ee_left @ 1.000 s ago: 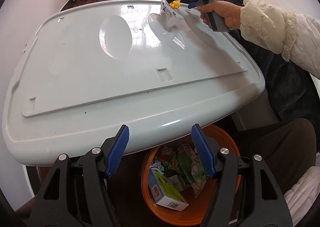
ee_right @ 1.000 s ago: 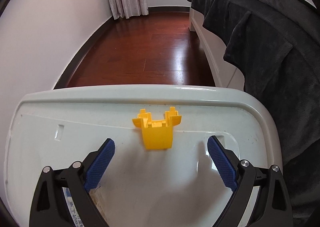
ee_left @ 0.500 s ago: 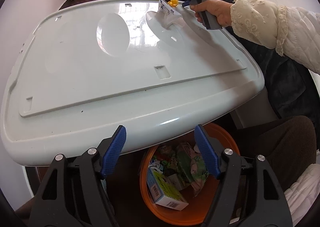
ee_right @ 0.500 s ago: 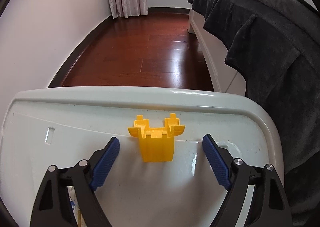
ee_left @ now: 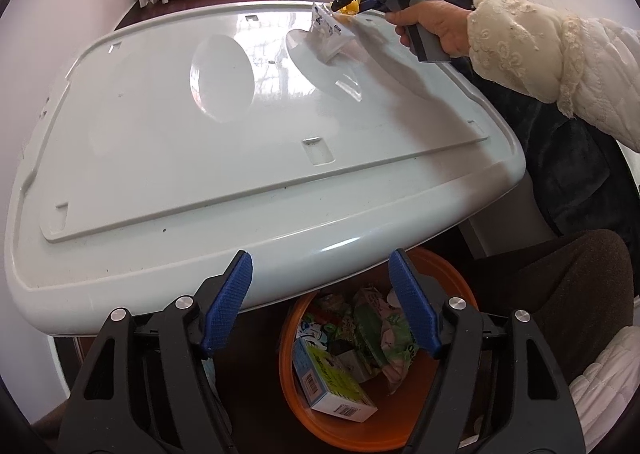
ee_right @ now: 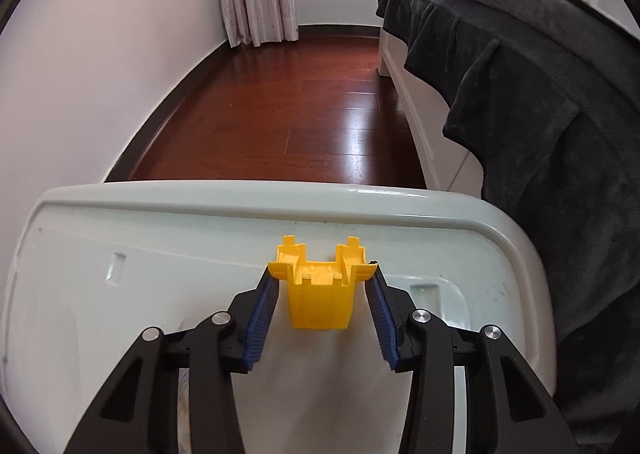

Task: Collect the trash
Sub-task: 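Grasp the white plastic wrapper with the left tool while the right tool holds the block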

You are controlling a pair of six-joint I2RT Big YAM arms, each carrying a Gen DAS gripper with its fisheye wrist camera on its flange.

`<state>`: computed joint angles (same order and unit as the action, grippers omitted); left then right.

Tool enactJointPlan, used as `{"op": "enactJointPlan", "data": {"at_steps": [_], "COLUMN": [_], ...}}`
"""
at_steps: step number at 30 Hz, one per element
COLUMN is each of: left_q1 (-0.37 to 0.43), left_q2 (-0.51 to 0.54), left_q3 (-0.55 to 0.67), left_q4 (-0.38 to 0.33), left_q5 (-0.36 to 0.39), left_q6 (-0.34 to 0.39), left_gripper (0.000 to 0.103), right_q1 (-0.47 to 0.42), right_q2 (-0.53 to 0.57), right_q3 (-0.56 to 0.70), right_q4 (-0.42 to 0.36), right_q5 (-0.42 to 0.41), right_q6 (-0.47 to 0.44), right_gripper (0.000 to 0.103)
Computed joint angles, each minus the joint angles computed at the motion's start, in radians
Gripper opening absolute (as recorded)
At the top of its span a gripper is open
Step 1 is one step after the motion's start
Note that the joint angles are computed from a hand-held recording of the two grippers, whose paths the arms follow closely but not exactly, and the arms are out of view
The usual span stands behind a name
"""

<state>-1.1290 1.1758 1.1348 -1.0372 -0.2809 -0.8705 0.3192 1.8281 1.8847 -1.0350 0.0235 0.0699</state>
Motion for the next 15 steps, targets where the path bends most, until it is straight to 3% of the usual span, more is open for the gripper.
{"op": "enactJointPlan", "data": {"at_steps": [5, 15], "left_q1": [-0.014, -0.021], "left_q2": [0.001, 0.040], "left_q3": [0.014, 0.079], "left_q4": [0.006, -0.003], "left_q5": [-0.019, -0.044], "left_q6": [0.015, 0.058], "left_gripper": [0.069, 0.069], "right_q1": [-0.005, -0.041], "right_q2": [-0.121, -0.498], "right_q3": [-0.097, -0.393], "right_q4": [0.007, -0.008], "right_q5": [-0.037, -0.163], "right_q6": [-0.024, -0.063], "right_gripper": [0.045, 0.045]}}
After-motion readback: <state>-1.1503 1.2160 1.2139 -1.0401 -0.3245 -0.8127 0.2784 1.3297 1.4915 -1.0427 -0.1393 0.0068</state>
